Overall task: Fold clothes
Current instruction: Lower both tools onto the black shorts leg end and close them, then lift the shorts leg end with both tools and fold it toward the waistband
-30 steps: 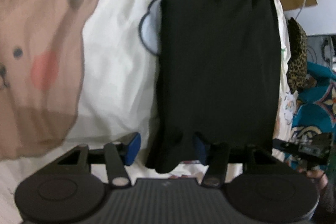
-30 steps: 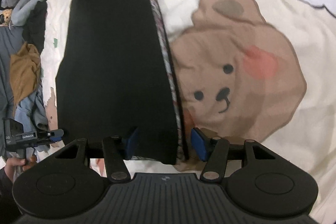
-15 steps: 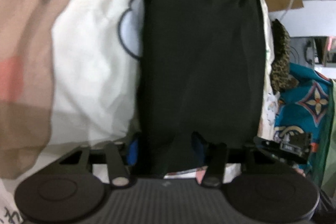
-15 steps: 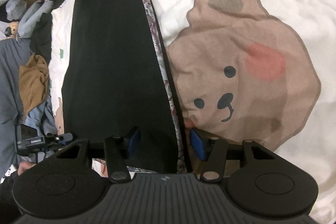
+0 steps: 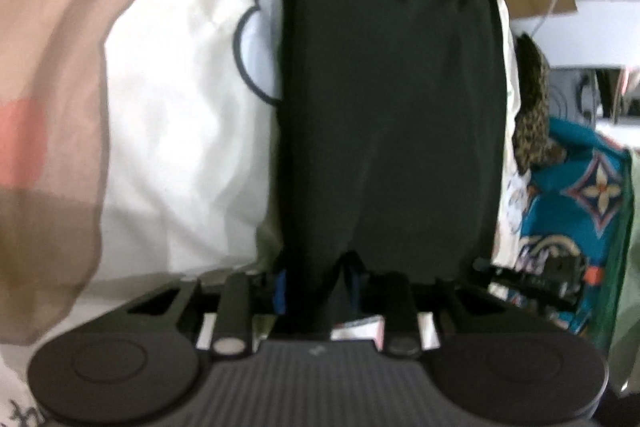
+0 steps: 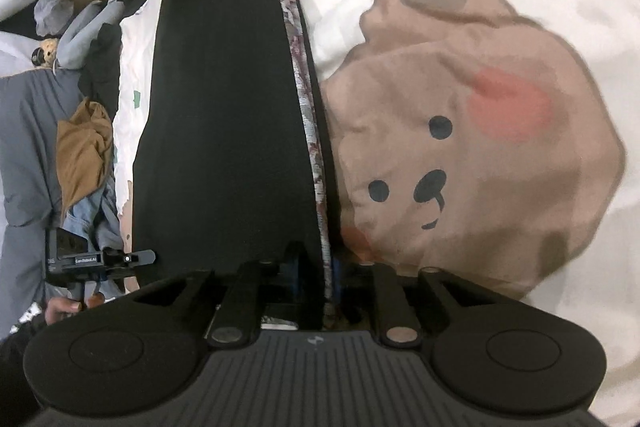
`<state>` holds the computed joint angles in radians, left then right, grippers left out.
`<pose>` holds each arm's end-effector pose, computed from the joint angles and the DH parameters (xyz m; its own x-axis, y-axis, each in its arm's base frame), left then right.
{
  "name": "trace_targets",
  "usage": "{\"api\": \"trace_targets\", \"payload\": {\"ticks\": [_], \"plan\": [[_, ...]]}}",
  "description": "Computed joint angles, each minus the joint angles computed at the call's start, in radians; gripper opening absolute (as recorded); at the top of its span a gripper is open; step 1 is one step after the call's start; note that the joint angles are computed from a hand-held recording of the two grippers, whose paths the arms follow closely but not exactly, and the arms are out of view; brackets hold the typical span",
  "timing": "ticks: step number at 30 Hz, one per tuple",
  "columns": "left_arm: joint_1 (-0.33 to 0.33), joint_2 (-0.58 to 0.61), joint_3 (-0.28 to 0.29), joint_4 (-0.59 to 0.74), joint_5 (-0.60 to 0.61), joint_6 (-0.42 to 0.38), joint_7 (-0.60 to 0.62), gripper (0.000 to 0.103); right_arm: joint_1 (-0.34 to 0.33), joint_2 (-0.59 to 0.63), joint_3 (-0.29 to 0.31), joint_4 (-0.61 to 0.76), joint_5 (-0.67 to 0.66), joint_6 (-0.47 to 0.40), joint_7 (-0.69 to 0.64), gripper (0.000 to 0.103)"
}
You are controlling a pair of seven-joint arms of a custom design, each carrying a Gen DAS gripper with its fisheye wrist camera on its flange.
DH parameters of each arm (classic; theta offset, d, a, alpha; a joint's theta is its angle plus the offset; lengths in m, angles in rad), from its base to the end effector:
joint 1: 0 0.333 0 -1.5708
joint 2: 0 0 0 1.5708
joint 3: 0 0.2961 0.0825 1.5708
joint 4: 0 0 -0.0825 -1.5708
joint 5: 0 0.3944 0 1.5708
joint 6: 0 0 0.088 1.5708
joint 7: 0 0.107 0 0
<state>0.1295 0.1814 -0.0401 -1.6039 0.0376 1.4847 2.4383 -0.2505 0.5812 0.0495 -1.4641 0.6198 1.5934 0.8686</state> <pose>0.5870 0.0584 0.4779 -0.6725 -0.7106 0.2066 -0.6777 0.7036 0.2139 0.6598 -0.0771 0.3131 0.2425 -0.6763 -0.6956 -0.9451 -0.3265 -0.0120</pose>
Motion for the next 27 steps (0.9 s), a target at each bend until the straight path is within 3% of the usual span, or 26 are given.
{"api": "trace_targets", "payload": {"ticks": [1,6,7,8,12,15,17,21,23,27], "plan": [[0.002,0.005,0.002,0.002,-0.006,-0.006,-0.006,0.036,-0.001,0.012,0.002,0.009,0.004,-0.011,0.011,0.036],[0.010,0.025,0.006,0.018,-0.018,-0.029,-0.018,0.028,-0.020,0.049,0.010,0.025,0.042,-0.046,0.042,0.032],[0.011,0.029,0.006,0.022,-0.019,-0.032,-0.019,0.011,-0.022,0.056,0.011,0.035,0.042,-0.054,0.044,0.016],[0.010,0.032,0.006,0.027,-0.010,-0.039,-0.009,0.008,-0.026,0.063,0.013,0.048,0.039,-0.066,0.039,0.011],[0.005,0.036,-0.001,0.040,0.000,-0.046,0.034,0.007,-0.040,0.086,0.016,0.089,0.044,-0.098,0.043,0.008],[-0.004,0.018,-0.003,0.002,0.014,-0.016,0.030,0.014,-0.030,0.078,0.017,0.080,0.025,-0.079,0.030,0.012],[-0.008,0.010,-0.003,-0.019,0.021,0.000,0.022,0.018,-0.022,0.072,0.019,0.072,0.019,-0.069,0.023,0.027],[-0.006,-0.003,-0.001,-0.051,0.012,0.026,0.017,0.015,-0.011,0.058,0.021,0.048,0.020,-0.050,0.028,0.027],[-0.002,-0.010,0.002,-0.053,0.013,0.030,0.024,0.009,-0.012,0.042,0.017,0.023,0.026,-0.038,0.030,0.009],[0.000,-0.033,0.000,-0.050,0.007,0.016,0.044,0.005,-0.020,0.002,0.012,-0.018,0.059,-0.037,0.050,0.003]]}}
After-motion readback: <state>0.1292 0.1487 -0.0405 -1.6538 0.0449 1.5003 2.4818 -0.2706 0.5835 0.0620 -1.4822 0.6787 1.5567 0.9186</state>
